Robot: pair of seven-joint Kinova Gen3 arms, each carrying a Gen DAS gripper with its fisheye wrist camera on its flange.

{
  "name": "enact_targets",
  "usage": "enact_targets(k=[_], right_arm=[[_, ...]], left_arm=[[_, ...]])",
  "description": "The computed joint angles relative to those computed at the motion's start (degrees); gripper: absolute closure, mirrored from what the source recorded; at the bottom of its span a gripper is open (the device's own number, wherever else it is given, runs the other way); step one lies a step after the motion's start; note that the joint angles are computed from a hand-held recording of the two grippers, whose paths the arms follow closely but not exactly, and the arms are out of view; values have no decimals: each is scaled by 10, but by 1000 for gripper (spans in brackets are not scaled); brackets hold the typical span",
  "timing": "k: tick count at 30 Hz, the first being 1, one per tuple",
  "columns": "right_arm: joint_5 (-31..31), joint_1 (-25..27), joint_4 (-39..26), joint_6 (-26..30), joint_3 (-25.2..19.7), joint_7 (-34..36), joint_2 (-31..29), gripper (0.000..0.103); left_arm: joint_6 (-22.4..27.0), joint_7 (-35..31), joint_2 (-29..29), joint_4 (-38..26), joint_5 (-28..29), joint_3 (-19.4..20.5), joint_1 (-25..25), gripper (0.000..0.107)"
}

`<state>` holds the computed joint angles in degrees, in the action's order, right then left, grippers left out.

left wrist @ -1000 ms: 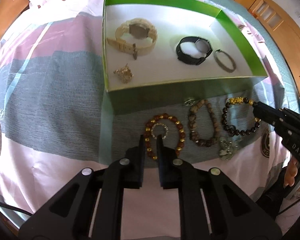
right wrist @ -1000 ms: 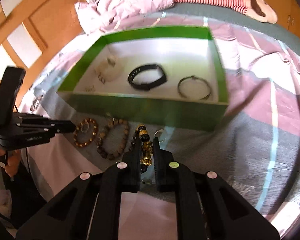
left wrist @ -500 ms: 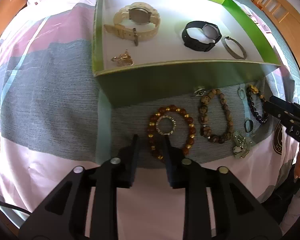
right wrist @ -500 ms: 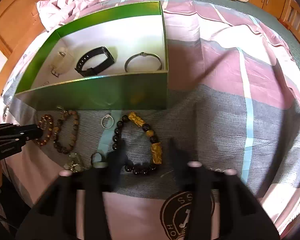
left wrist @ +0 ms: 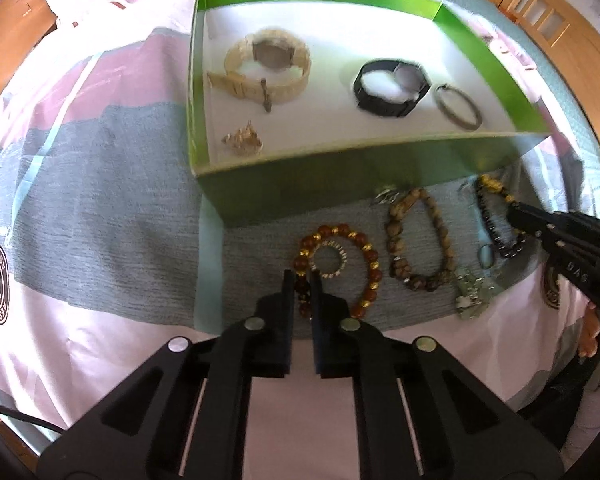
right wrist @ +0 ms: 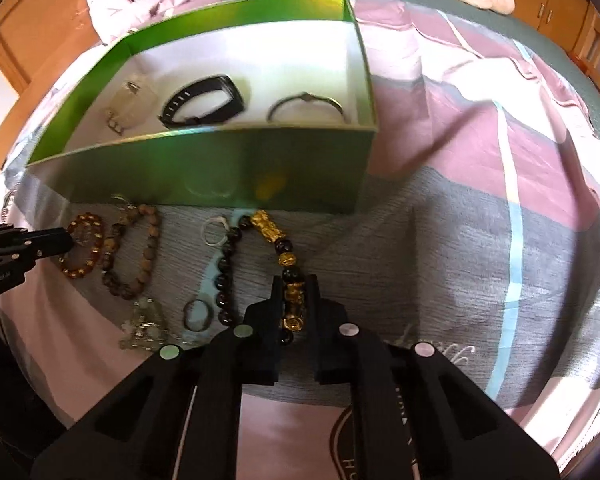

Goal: Organize jewelry
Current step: 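Grasp the red bead bracelet with left while right grasps the black-and-gold bead bracelet, then lift both bracelets over the green box and release them inside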

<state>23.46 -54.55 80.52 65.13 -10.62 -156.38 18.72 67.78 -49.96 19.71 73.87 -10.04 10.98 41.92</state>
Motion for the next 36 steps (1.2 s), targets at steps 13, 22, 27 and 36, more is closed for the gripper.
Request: enact_targets(k=[13,22,27,36], right_arm=[[102,-37,-13,-9,-19,-54,-58,91],[135,-24,-55,-16,-20,-36,-53,91],[153,-28,-77,-14,-2,-30,-31,91],[134,-17,-73,-42,23,-28,0,91]], left_arm=[[-31,-11,-66,-12,-20,16,-5,100],[-4,-11,-33,-97,-73,1,15,100],[-8,4,-12,-106,-89,-19,15,100],[-25,5,16,-106,-81,-32,4,99]])
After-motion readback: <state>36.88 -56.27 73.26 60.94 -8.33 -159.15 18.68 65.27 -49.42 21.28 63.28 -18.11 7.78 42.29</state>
